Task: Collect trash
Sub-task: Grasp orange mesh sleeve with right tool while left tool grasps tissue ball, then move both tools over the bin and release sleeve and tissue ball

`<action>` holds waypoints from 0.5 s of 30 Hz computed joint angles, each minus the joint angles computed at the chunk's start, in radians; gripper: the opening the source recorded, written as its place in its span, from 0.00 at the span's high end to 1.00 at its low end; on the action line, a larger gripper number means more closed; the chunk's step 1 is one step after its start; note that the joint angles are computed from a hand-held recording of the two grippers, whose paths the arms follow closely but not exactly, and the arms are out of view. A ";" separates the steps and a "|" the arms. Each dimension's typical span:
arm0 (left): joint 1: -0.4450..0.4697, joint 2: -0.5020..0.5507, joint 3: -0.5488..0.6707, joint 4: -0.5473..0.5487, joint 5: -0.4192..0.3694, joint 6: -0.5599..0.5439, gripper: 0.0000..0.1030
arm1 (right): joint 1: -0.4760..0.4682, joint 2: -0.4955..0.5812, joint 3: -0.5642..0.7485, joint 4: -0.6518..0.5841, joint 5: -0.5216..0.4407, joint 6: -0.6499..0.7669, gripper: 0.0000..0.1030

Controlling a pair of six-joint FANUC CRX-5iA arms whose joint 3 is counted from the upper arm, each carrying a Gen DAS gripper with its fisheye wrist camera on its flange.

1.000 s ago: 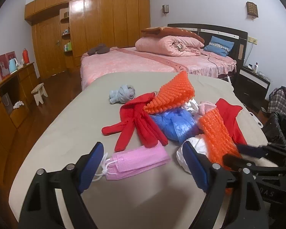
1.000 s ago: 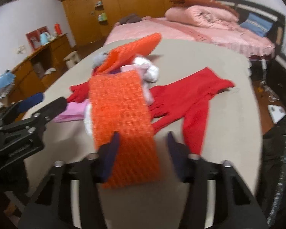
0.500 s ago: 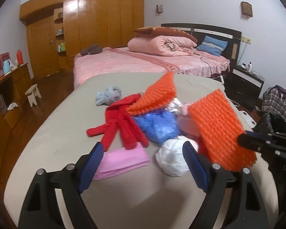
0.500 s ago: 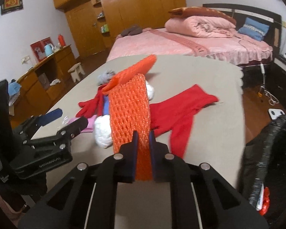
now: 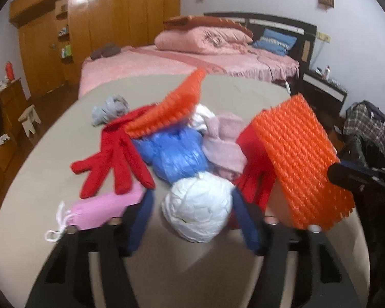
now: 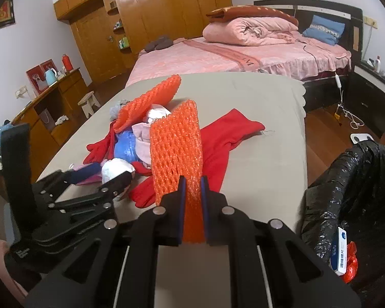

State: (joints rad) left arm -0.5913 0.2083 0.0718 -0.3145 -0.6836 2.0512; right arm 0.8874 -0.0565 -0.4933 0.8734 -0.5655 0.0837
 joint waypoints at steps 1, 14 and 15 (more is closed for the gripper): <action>0.014 0.000 -0.015 0.053 0.020 -0.046 0.59 | 0.000 0.000 0.000 -0.003 0.000 0.000 0.90; -0.026 -0.083 -0.031 -0.084 0.037 0.085 0.66 | 0.011 -0.042 -0.019 0.043 -0.018 -0.051 0.90; -0.028 -0.088 -0.026 -0.089 0.035 0.088 0.66 | 0.010 -0.046 -0.020 0.046 -0.018 -0.053 0.90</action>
State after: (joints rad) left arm -0.6192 0.1206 0.0454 -0.4039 -0.6489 2.1396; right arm 0.8975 -0.1021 -0.5138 0.9189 -0.5834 0.0310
